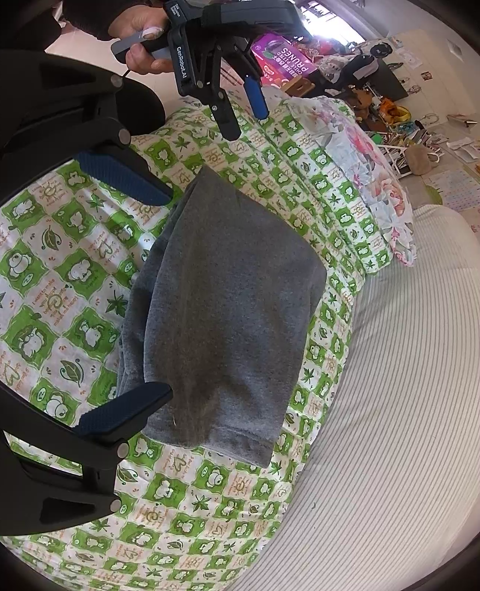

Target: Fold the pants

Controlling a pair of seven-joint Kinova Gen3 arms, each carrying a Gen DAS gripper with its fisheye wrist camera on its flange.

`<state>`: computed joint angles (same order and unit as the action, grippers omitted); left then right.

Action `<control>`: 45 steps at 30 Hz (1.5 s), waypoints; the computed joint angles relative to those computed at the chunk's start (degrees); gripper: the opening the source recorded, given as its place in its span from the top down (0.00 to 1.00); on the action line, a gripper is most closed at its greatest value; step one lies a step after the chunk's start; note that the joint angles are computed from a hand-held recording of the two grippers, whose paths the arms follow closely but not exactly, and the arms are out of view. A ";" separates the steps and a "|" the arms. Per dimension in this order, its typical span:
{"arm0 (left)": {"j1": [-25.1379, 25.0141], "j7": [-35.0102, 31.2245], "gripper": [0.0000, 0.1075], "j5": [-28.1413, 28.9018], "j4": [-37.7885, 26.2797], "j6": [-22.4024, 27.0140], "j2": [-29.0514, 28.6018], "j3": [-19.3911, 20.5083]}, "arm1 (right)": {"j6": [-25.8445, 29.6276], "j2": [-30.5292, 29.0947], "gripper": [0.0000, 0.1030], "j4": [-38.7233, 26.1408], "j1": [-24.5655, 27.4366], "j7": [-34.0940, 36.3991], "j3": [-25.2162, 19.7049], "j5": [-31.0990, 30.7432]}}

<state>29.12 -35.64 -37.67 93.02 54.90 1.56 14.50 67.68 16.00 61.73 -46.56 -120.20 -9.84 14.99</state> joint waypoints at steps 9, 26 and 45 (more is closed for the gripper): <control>-0.23 -1.31 0.23 1.16 -0.27 -0.49 0.23 -0.30 | -0.34 0.10 0.06 0.24 0.04 -0.30 0.06 -0.09; -0.31 -2.56 0.23 1.55 -0.78 -1.05 0.90 -0.80 | -0.39 0.13 0.06 0.36 0.05 -0.32 0.09 0.03; -0.43 -3.98 0.23 2.78 -1.40 -1.49 1.42 -1.47 | -0.87 0.02 0.06 0.76 0.77 0.27 0.03 -0.71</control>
<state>28.69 -39.61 -34.89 91.62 53.40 2.98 13.02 66.80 16.02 62.49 -45.79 -119.93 -9.81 14.28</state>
